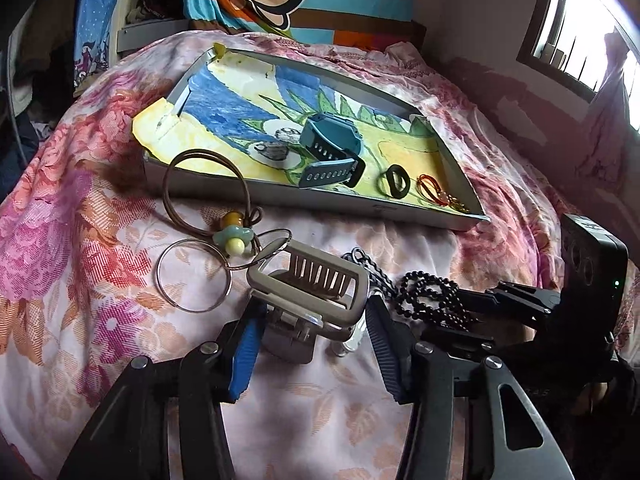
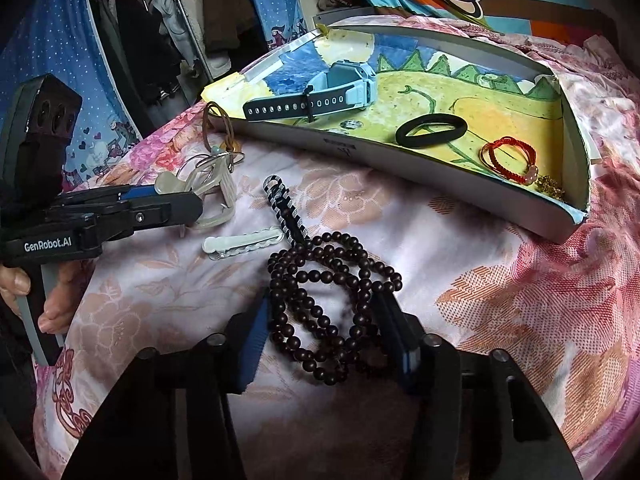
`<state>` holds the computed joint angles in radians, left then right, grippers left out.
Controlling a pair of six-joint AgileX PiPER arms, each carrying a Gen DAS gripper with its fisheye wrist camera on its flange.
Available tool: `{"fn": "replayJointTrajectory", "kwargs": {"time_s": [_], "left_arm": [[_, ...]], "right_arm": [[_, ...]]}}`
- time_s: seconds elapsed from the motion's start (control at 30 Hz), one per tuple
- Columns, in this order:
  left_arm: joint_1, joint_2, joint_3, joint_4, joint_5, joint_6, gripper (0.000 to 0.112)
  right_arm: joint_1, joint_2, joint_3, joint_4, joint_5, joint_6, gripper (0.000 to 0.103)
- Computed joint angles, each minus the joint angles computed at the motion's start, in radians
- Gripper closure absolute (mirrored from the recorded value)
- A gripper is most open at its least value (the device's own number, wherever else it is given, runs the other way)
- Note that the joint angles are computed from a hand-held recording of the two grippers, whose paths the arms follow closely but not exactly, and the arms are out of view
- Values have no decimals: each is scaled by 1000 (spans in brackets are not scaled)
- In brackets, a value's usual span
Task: Organize jewelry
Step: 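Grasp the black bead bracelet with the right tool while the left tool grasps the beige claw clip, then carry the bead bracelet with the right tool while the left tool carries the claw clip to the tray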
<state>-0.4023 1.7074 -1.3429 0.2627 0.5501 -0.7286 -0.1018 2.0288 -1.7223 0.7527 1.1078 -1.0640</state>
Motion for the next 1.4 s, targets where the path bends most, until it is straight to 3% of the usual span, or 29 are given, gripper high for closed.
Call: {"fn": "replayJointTrajectory", "kwargs": {"time_s": [0.17,0.27,0.5,0.77,1.1,1.4], "left_arm": [[-10,-4,1,-35,1,34,64],[-12,-14,4,-107,-1,93,64],[-37,-17,11,-172,-5,158,65],[-48,-42,44,-191,-65,180,65],[-67,-62,50,-83,-103,78,65],[-39,-22,-55,-72,-110,27,65]], "right_arm": [[-5,-1,-2,-9,4,22,86],[-14,-4,-4,-12,13,46,91],[-44,-54,44,13,-1,30,93],[-62,-100,36,54,-20,-26,93],[-120,-91,-91,159,37,-29,93],[-132,-11,-309,180,13,59,93]]}}
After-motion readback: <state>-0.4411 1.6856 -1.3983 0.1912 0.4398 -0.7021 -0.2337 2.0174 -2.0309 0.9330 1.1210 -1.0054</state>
